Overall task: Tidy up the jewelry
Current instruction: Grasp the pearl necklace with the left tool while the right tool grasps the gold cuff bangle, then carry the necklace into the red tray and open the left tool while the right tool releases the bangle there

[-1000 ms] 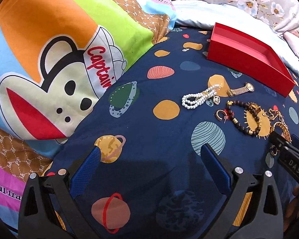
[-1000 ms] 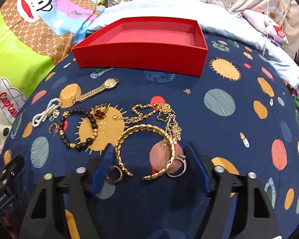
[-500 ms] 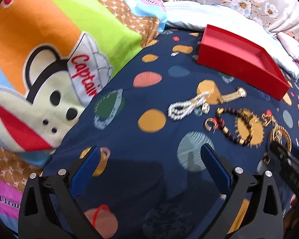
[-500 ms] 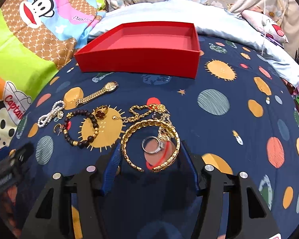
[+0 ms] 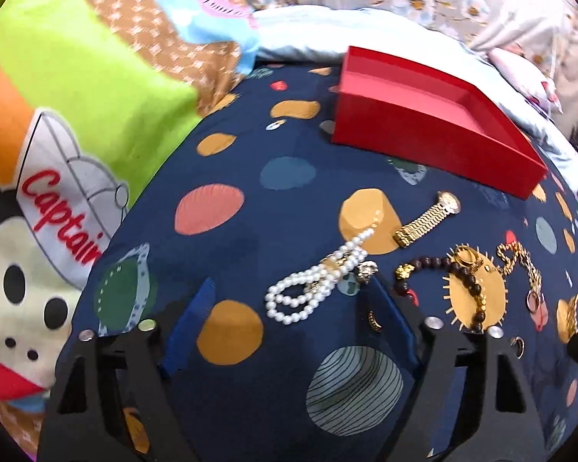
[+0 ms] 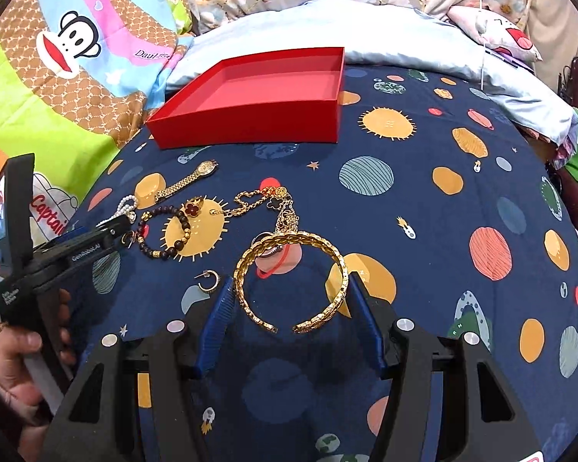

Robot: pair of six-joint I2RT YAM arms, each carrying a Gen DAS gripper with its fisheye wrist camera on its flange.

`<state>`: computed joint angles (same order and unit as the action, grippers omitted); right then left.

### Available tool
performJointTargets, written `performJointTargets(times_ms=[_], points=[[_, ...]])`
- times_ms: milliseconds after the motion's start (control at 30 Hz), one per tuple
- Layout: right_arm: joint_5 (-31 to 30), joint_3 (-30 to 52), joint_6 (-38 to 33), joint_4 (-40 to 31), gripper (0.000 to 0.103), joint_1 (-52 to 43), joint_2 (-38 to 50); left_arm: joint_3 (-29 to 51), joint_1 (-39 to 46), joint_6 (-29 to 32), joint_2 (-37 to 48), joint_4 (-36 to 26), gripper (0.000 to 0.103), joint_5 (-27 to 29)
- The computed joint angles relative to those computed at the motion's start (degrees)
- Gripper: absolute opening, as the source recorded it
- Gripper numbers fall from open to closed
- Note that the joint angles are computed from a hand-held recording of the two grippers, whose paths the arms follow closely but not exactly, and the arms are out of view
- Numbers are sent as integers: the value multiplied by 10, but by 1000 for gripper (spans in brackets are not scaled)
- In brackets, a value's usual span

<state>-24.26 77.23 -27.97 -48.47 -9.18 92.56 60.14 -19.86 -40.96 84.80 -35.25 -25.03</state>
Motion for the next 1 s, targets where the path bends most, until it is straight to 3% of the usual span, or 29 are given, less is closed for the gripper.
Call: performJointTargets(times_ms=[100, 167, 267, 533, 1000], points=[[-3, 1, -2, -3, 58, -2, 0, -12, 1, 16, -12, 24, 55, 14], [-6, 4, -3, -8, 58, -3, 2, -18, 2, 22, -19, 37, 34, 24], [-9, 5, -7, -12, 58, -6, 0, -26, 1, 25, -27, 47, 19, 38], [-29, 11, -21, -28, 58, -25, -6, -27, -43, -26, -67, 18, 14, 24], [-104, 33, -92, -95, 58, -94, -19, 79, -201, -144, -84, -134, 14, -65]])
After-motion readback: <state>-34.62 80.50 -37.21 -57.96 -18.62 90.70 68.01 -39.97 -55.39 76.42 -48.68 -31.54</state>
